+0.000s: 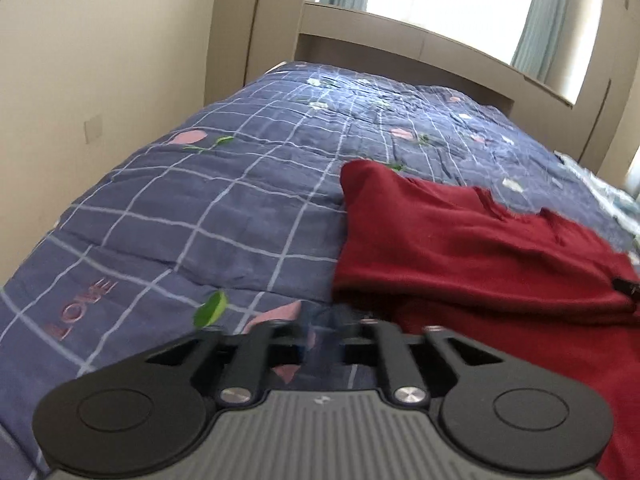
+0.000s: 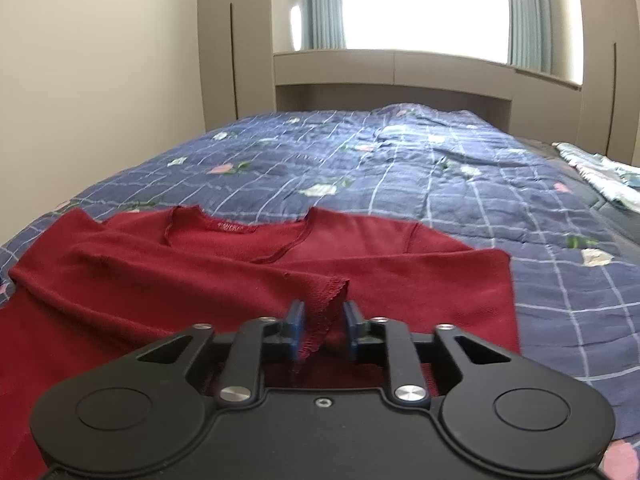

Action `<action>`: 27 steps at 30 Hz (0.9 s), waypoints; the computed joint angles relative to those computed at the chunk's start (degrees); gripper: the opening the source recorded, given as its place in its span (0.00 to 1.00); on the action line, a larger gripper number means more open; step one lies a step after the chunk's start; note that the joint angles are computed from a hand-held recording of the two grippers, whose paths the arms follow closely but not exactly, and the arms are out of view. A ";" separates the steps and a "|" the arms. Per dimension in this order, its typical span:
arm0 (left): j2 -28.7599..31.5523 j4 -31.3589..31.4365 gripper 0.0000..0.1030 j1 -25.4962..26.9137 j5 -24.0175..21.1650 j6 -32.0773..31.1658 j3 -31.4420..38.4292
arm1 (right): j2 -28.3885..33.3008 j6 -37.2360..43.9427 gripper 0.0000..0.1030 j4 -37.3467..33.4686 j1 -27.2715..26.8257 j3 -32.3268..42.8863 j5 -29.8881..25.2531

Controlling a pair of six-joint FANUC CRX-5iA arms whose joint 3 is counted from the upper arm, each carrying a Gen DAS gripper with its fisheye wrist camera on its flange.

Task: Fold small clothes

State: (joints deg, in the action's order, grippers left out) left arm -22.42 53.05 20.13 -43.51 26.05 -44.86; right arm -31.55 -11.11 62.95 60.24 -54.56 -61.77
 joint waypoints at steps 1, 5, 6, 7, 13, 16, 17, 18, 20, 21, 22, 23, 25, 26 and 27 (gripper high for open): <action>-1.12 0.71 0.48 0.23 0.72 -0.22 -0.70 | 0.18 -0.14 0.41 0.66 0.52 -0.07 -0.99; -3.41 4.60 0.60 -0.88 3.74 -3.61 -2.32 | 1.93 1.01 0.73 2.71 0.98 0.18 -2.87; -3.04 5.40 0.68 -1.96 4.80 -3.23 -2.10 | 2.52 1.12 0.76 3.03 0.87 0.33 -3.12; -2.34 6.85 0.71 -3.66 6.72 -2.70 -1.94 | 3.49 1.50 0.78 3.24 0.57 0.73 -3.37; 6.39 9.05 0.77 -15.87 21.02 2.75 2.67 | 9.78 3.31 0.90 3.58 0.80 2.61 -10.49; 12.14 -9.08 0.75 -16.27 22.75 19.74 9.52 | 11.21 3.64 0.93 1.92 0.71 3.31 -13.50; 13.54 -14.64 0.73 -16.06 22.12 24.67 11.60 | 11.22 3.72 0.95 1.35 0.44 3.34 -13.61; 14.16 -18.24 0.71 -15.68 21.86 27.76 12.49 | 11.12 3.64 0.95 0.82 0.32 3.35 -13.40; 14.84 -19.96 0.71 -15.60 22.96 30.10 12.40 | 11.01 3.92 0.96 0.07 -0.05 3.53 -12.92; 14.54 -18.22 0.71 -15.85 24.21 28.52 11.36 | 11.05 3.92 0.97 -0.08 0.12 3.57 -13.23; 14.46 -18.33 0.71 -15.91 24.47 28.45 11.24 | 10.97 3.96 0.97 -0.06 0.22 3.54 -13.46; 14.32 -18.90 0.71 -15.92 24.51 28.83 11.26 | 10.60 3.80 0.98 0.16 0.39 3.36 -13.54; 13.77 -18.22 0.74 -15.53 23.93 28.49 10.91 | 8.54 3.05 0.99 0.79 2.10 2.45 -14.69; 13.19 -18.93 0.80 -15.08 23.12 29.89 10.99 | 7.15 2.86 0.99 0.98 3.65 1.87 -15.77; 12.08 -18.29 0.88 -14.63 22.63 30.03 10.35 | 5.57 2.89 0.99 1.15 5.39 1.22 -16.94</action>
State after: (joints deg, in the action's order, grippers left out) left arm -10.33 34.76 5.50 -20.88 56.09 -34.51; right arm -25.97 -8.21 64.11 65.63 -53.34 -78.71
